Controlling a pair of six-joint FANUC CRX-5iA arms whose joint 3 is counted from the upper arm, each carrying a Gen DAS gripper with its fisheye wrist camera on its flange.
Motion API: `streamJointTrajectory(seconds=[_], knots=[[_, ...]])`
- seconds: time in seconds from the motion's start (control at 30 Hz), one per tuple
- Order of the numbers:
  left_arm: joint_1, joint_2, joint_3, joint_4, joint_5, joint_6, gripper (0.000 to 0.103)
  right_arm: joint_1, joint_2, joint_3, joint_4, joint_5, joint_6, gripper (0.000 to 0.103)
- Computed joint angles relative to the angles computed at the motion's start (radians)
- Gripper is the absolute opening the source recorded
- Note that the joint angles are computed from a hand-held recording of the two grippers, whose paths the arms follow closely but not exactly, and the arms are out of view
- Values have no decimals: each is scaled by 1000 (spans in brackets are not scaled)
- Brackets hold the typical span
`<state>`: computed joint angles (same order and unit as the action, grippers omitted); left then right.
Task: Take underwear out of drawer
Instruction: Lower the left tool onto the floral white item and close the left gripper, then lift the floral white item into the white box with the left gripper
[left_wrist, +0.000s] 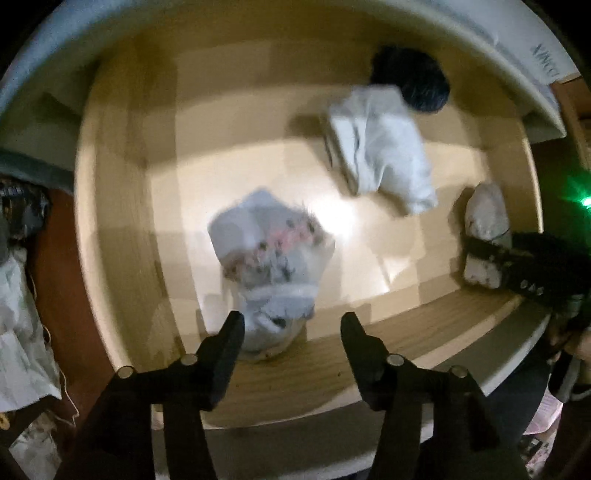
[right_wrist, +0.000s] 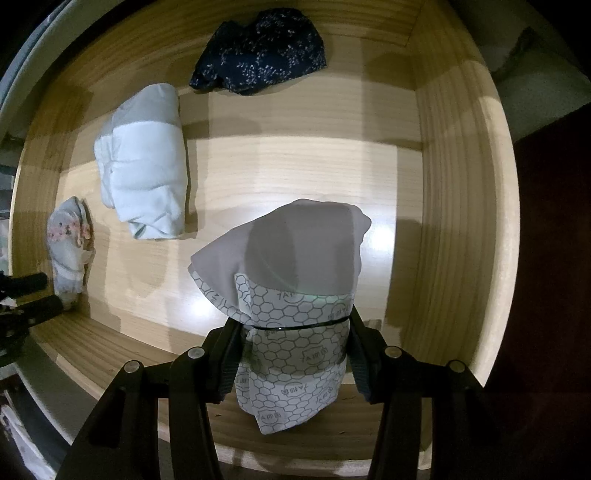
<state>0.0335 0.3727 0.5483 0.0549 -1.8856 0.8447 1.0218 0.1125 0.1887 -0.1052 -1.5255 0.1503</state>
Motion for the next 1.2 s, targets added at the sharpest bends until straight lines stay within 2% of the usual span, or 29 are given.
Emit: streamJointTrajectory(seconds=[0.13, 0.2, 0.23, 0.4, 0.67, 0.9, 0.93, 0.97, 1.07, 1.2], knots=[[-12, -33, -32, 3, 70, 2, 60, -1, 0, -4, 2, 6, 0, 47], [-41, -19, -22, -18, 69, 10, 61, -3, -1, -4, 2, 7, 2, 47], [-25, -37, -56, -31, 75, -9, 61, -4, 0, -3, 2, 7, 2, 47], [-44, -14, -75, -69, 92, 33, 61, -6, -5, -8, 3, 12, 5, 47], [-69, 22, -62, -108, 86, 117, 61, -8, -3, -6, 2, 12, 6, 47], [-59, 20, -67, -76, 73, 146, 60, -9, -10, -14, 2, 18, 6, 47], [-62, 19, -70, -81, 72, 152, 58, -10, -9, -13, 1, 19, 8, 47], [-64, 19, -69, -89, 70, 158, 47, -10, -9, -13, 2, 19, 7, 47], [-63, 11, -83, -92, 72, 170, 35, -8, -17, -22, 3, 22, 5, 47], [-64, -20, -110, -83, 89, 170, 24, -9, -17, -21, 4, 21, 6, 47]])
